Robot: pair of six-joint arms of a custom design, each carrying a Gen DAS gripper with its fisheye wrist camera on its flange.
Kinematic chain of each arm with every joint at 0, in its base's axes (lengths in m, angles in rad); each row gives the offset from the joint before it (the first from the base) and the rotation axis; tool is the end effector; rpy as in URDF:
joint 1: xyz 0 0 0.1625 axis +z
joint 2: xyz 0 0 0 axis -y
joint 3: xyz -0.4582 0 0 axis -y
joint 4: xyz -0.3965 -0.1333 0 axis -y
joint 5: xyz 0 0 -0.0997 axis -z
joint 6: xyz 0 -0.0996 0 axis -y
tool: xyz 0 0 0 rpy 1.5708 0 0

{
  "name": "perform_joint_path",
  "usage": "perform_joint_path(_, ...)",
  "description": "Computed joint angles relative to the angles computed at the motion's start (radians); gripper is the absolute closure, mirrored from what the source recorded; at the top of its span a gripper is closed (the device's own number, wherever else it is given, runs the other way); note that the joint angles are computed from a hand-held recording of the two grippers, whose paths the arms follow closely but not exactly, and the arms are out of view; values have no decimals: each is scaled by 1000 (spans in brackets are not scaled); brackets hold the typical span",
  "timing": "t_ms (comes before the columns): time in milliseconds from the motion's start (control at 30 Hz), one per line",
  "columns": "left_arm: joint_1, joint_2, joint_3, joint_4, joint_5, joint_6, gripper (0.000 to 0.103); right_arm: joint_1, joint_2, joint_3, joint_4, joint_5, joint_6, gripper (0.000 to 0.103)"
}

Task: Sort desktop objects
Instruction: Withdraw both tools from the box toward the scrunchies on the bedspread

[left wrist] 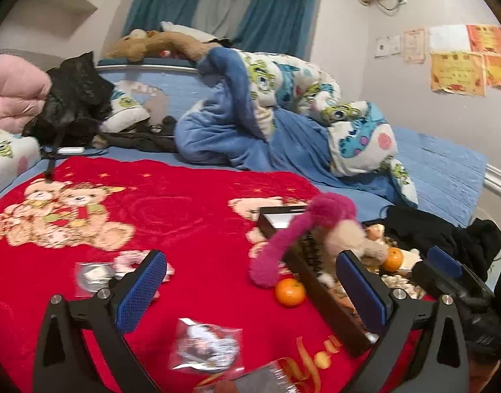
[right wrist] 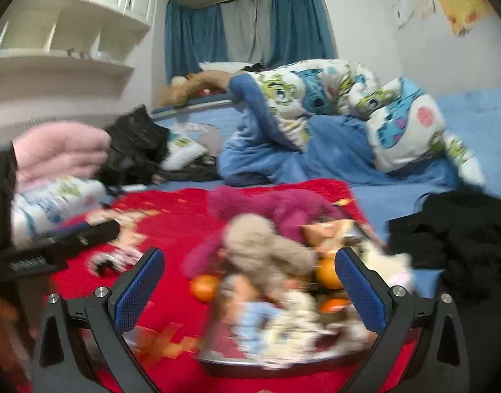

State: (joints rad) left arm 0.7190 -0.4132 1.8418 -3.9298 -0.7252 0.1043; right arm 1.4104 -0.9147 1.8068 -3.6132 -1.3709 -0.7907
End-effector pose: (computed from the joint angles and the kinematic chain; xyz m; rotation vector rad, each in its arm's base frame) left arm -0.3058 -0.5439 -0.0055 0.5938 2.2693 -1.4451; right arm 0.0460 -0.6742 0.2681 0.8803 -2.2035 1.4734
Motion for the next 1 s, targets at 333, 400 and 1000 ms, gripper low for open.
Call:
perform_joint_path(333, 12, -81, 131, -80, 67, 29, 0, 72, 20, 18, 59, 69, 53, 0)
perform_joint_path(400, 21, -94, 149, -91, 70, 31, 0, 86, 30, 19, 60, 63, 30, 0)
perform_joint_path(1000, 109, -143, 207, -74, 75, 75, 0, 179, 209, -162, 175, 20, 33, 0)
